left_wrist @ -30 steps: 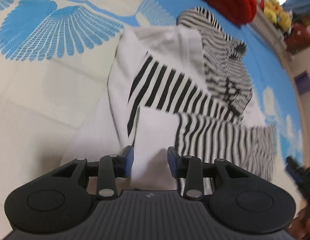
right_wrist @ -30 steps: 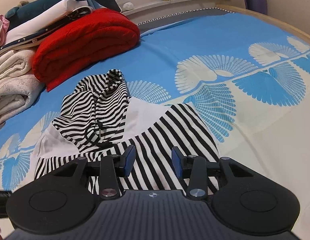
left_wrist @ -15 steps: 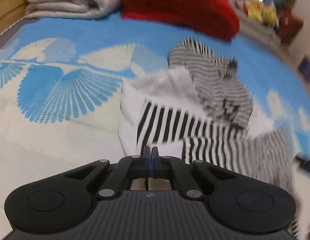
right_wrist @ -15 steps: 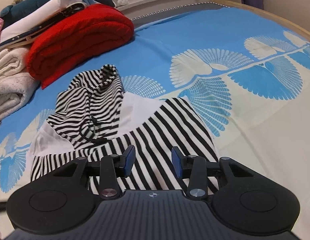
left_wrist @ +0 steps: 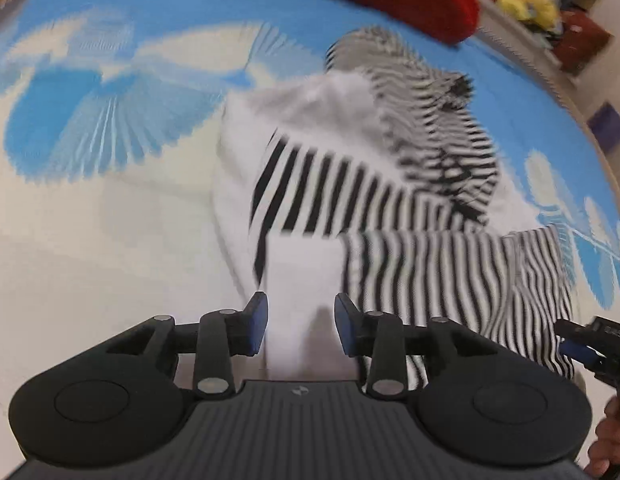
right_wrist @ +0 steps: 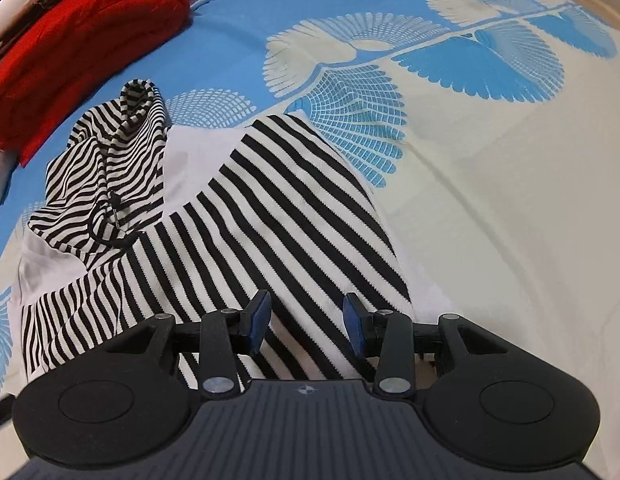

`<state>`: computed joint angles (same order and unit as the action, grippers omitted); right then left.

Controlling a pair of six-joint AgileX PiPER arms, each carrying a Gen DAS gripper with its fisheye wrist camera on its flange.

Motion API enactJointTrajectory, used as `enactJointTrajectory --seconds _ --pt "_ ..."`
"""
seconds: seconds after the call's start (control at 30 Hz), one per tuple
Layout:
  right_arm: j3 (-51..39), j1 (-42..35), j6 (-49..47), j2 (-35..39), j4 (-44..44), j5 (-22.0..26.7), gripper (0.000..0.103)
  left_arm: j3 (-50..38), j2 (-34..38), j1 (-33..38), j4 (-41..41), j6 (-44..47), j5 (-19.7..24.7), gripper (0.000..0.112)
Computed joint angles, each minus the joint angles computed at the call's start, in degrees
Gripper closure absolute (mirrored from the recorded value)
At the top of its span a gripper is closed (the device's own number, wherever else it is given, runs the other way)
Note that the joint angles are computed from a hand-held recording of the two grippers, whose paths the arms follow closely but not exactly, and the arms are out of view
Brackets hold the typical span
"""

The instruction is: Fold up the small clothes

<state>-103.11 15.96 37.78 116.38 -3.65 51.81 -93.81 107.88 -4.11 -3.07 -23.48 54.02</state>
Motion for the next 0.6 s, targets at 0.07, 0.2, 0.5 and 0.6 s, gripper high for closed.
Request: enactJointTrajectory --seconds 0.07,0.2,0.5,0.6 --pt "0.6 0.1 -0.7 -0.4 0.8 -1.1 0.061 -0.1 1.3 0.8 -1.5 -0.3 1.3 0.073" --pt "0.6 0.1 -2.1 -0.8 2.3 -2.2 0.061 0.9 0.6 0.3 -1.6 2.4 0.7 0.110" --pt "-0.6 0.0 -3.5 -0.2 4.0 -1.4 0.061 3.3 -5.2 -2.5 13.1 -13.2 0.8 0.110" --pt "-1.7 0.1 -2.6 1.1 3.1 1.1 0.061 1.0 -2.6 -1.4 7.7 -8.0 3.4 0.107"
